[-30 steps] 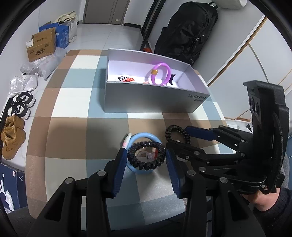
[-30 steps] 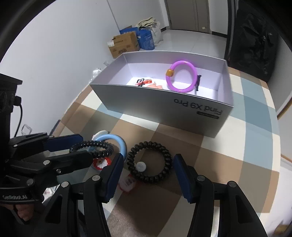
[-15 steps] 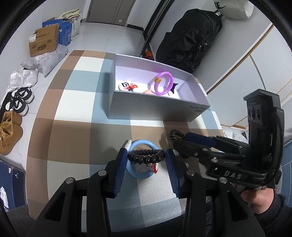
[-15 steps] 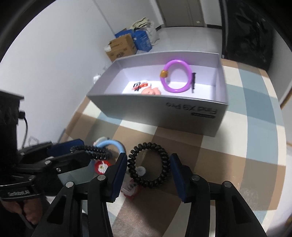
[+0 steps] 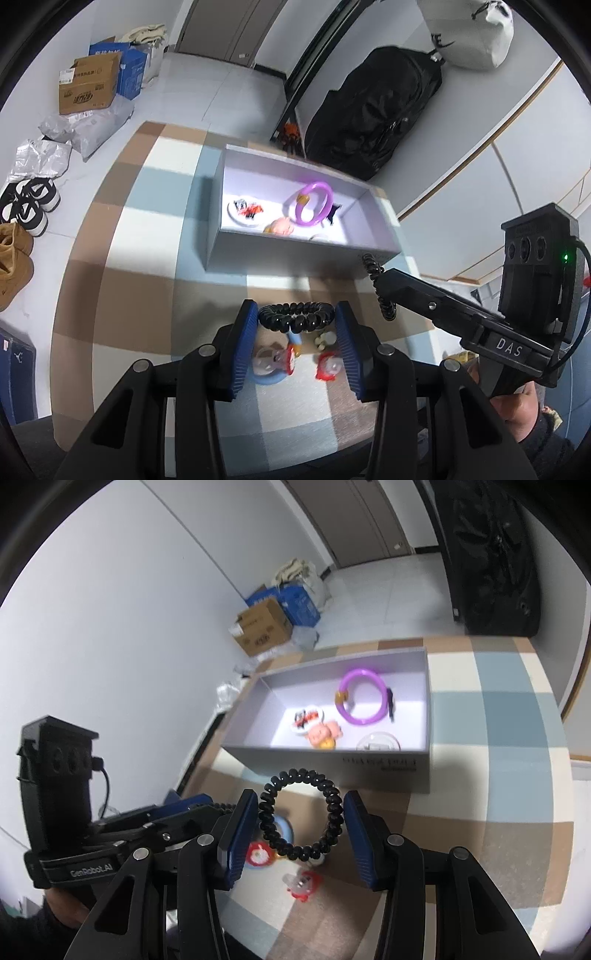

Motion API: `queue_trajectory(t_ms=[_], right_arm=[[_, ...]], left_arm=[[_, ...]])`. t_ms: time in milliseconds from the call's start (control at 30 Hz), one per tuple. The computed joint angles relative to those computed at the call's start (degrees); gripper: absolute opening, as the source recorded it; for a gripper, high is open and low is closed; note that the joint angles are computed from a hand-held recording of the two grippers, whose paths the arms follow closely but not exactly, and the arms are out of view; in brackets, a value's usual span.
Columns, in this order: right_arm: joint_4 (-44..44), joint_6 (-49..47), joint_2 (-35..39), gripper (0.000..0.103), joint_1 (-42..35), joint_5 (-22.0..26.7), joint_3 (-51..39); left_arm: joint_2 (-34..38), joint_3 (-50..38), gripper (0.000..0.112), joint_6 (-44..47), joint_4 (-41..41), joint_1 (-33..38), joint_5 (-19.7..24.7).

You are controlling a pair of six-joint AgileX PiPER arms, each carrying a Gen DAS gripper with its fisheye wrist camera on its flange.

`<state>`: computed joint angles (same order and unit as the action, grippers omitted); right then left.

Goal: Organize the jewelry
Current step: 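Carry both bracelets over the white box and open both tools to drop them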

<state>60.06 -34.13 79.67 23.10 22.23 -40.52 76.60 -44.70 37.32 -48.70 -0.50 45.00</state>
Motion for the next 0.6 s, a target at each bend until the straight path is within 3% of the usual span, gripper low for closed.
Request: queue_trajectory(t_ms=[267,600], right_arm=[[7.6,-6.6,-3.0,0.047,-2.6,0.8,-0.1],[13.1,-11.4,-1.7,0.047,-5.7,2.1,-2.8]], left_arm=[[-1.7,-2.2,0.037,4.7,-7.1,1.9,0.1],[0.7,-5.1,0.037,6.0,-10.1,-1.1,-6.0]])
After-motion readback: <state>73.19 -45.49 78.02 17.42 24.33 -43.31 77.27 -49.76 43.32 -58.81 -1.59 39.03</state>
